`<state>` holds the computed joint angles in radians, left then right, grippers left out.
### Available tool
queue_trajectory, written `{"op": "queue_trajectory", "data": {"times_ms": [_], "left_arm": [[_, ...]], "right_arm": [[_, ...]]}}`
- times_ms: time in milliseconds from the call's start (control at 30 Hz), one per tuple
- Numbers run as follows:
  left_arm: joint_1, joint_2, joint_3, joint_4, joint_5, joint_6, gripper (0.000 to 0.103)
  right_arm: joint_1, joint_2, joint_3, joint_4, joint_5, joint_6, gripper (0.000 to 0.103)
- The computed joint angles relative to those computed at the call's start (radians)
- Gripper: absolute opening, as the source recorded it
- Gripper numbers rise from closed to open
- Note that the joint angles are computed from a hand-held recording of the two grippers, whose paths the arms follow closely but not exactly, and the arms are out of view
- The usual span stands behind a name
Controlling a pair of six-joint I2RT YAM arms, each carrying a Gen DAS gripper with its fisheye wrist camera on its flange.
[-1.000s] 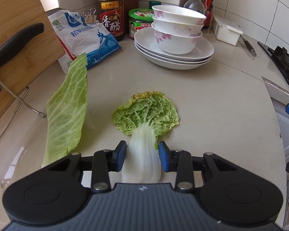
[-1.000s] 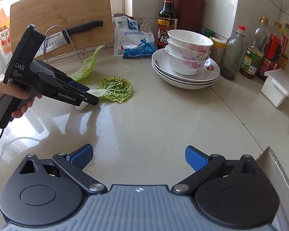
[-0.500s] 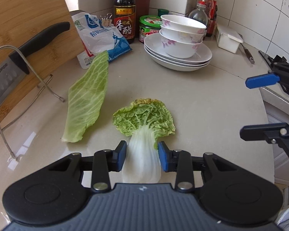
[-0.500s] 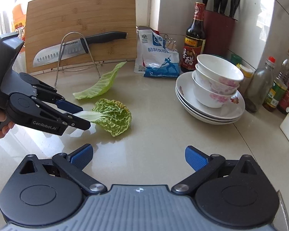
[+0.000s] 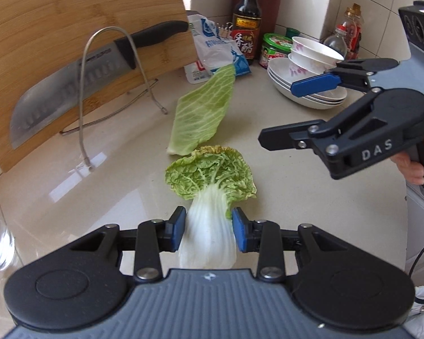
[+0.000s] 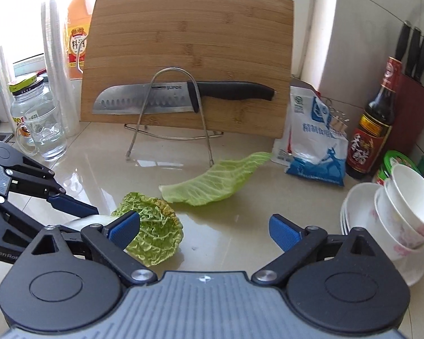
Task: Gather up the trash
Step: 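Grasp the pale cabbage leaf with the right tool while the left tool holds the bok choy leaf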
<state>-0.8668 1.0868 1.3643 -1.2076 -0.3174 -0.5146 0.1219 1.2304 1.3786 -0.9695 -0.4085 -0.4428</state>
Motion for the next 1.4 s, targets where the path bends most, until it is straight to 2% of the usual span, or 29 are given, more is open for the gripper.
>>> {"op": "queue_trajectory", "data": {"times_ms": [233, 467, 633, 867, 933, 1000, 1100, 1267, 1333, 1400], "left_arm": [[-0.042, -0.06, -0.006, -0.096, -0.089, -0.142, 0.034], [-0.049, -0.095, -0.005, -0.153, -0.13, -0.204, 0.034], [-0.035, -0.106, -0.004, -0.164, -0.135, -0.208, 0.034], [-0.029, -0.117, -0.002, -0.167, -0.138, -0.209, 0.034], [-0.033, -0.119, -0.003, -0.167, -0.141, -0.213, 0.034], [-0.029, -0.119, -0.004, -0.162, -0.137, -0.206, 0.034], [-0.023, -0.12, -0.008, -0.152, -0.129, -0.194, 0.034], [-0.003, -0.12, -0.017, -0.129, -0.106, -0.165, 0.034], [0.004, -0.116, -0.018, -0.12, -0.098, -0.152, 0.034], [0.004, -0.114, -0.018, -0.115, -0.094, -0.146, 0.034]], "right_arm": [[0.112, 0.102, 0.004, 0.074, 0.034, -0.003, 0.086], [0.181, 0.203, 0.009, 0.137, 0.086, -0.045, 0.069], [0.214, 0.259, 0.008, 0.18, 0.104, -0.07, 0.061], [0.214, 0.316, 0.039, 0.198, 0.097, -0.059, 0.059], [0.201, 0.332, 0.059, 0.181, 0.082, -0.049, 0.049], [0.196, 0.331, 0.063, 0.172, 0.085, -0.053, 0.045], [0.215, 0.287, 0.018, 0.209, 0.154, -0.067, 0.031], [0.228, 0.223, -0.046, 0.265, 0.208, -0.09, 0.028], [0.23, 0.212, -0.054, 0.272, 0.215, -0.094, 0.015], [0.237, 0.187, -0.075, 0.293, 0.234, -0.101, 0.014]]}}
